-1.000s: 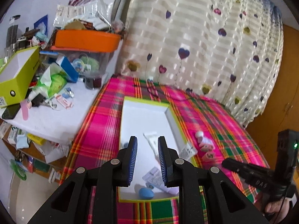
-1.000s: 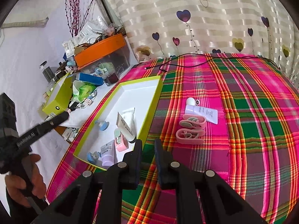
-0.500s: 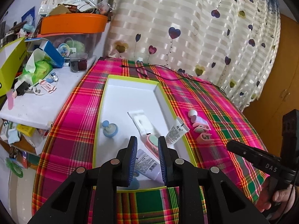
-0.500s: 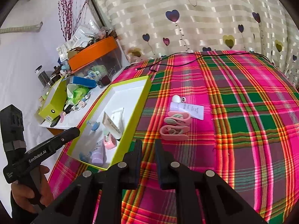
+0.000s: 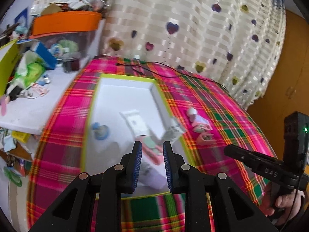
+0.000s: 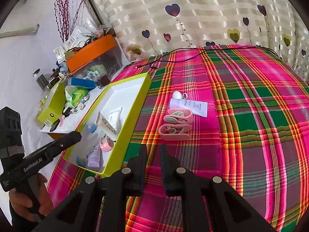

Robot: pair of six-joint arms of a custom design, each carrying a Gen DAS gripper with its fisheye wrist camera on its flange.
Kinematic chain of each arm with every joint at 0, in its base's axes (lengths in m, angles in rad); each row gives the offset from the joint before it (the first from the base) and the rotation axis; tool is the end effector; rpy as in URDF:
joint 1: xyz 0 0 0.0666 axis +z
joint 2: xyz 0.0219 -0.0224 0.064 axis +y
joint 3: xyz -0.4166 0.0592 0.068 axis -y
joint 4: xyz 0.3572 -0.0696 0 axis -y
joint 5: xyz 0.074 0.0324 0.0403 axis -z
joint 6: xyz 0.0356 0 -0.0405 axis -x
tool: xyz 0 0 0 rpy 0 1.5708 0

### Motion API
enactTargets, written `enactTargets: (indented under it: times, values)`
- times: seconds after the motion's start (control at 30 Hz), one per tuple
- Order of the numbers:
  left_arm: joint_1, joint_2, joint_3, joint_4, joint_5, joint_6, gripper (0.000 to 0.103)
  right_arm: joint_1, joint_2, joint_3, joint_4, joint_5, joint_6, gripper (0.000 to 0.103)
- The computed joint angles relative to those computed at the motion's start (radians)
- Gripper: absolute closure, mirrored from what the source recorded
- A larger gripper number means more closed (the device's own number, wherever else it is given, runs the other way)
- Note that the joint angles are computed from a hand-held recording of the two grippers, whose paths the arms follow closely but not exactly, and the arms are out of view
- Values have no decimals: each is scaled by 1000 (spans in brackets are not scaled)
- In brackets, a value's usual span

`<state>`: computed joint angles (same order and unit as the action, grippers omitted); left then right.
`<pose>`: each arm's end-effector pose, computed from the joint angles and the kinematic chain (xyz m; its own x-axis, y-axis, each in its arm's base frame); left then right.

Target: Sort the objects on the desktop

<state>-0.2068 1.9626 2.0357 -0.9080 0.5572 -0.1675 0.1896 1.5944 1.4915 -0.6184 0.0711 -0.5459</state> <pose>0.6517 -0.1564 0.4384 -0.6283 0.2764 -0.7272 0.6353 0.7218 -0.2746 0.5281 0.0984 0.4363 -0.6247 0.4074 -0.6662 0.2208 0.9104 0.3498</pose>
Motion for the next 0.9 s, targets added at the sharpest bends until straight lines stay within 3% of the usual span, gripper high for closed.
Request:
enactTargets:
  times: [0.17,0.6,0.9]
  values:
    - [-29,10,11,-38,45,-45,80,-11,-3,-13,0,-7,-7,88]
    - [-61,22,30,-57,66,-60,80,-42,7,-20,-2,-23,5,88]
    - [-64,-4,-3,-29,86,-60,80,-64,41,17,-39,-49,75,75]
